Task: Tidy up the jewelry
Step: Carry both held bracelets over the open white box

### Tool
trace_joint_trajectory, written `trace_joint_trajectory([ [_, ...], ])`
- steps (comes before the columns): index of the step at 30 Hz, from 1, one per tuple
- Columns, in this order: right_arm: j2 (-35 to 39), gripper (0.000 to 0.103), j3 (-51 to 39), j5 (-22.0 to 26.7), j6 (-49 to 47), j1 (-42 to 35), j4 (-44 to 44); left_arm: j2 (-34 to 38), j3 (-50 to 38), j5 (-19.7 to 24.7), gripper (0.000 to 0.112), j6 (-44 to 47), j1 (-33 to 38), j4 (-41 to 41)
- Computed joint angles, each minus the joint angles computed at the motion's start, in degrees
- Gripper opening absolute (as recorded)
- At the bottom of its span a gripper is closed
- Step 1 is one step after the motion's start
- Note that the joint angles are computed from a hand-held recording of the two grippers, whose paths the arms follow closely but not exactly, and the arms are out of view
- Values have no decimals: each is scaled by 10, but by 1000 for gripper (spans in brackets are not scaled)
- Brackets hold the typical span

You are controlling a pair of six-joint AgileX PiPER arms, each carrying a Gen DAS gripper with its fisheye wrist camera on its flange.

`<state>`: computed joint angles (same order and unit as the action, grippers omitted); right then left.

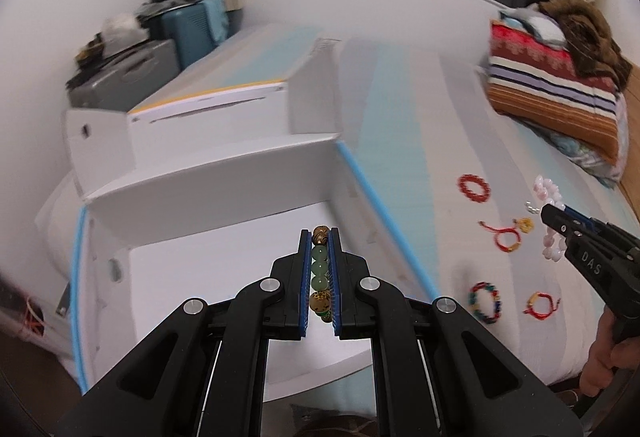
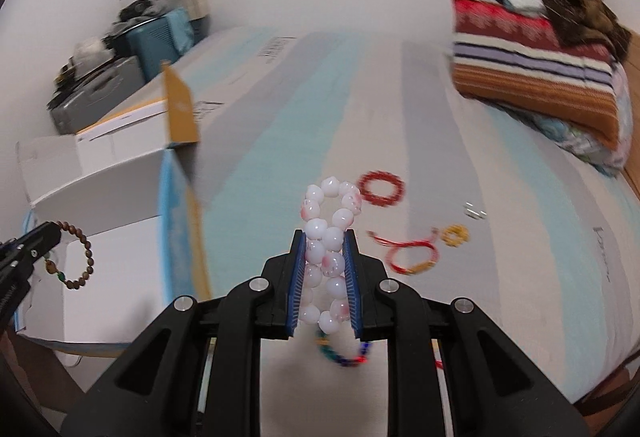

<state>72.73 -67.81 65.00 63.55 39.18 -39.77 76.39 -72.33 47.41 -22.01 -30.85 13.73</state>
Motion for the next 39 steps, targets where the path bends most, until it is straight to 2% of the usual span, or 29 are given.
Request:
trace_joint_trajectory([
  [7,90,18,-95,6,6,68,-13,-36,36,-1,8,69,107,-48],
  [16,202,18,-178,-31,-24,97,16,-43,72,-10,8,157,230,-110],
  [22,285,18,-227,-64,-98,74,92,-4,87,-22,8,186,272,-124],
  [32,391,18,-335,-15,-216,25,245,63,72,0,8,188,283,-118],
  [36,413,18,-354,-3,-214,20,257,92,60,10,8,200,289,-129],
  [39,412,18,-342,-16,-214,18,268,104,58,12,8,207,297,-142],
])
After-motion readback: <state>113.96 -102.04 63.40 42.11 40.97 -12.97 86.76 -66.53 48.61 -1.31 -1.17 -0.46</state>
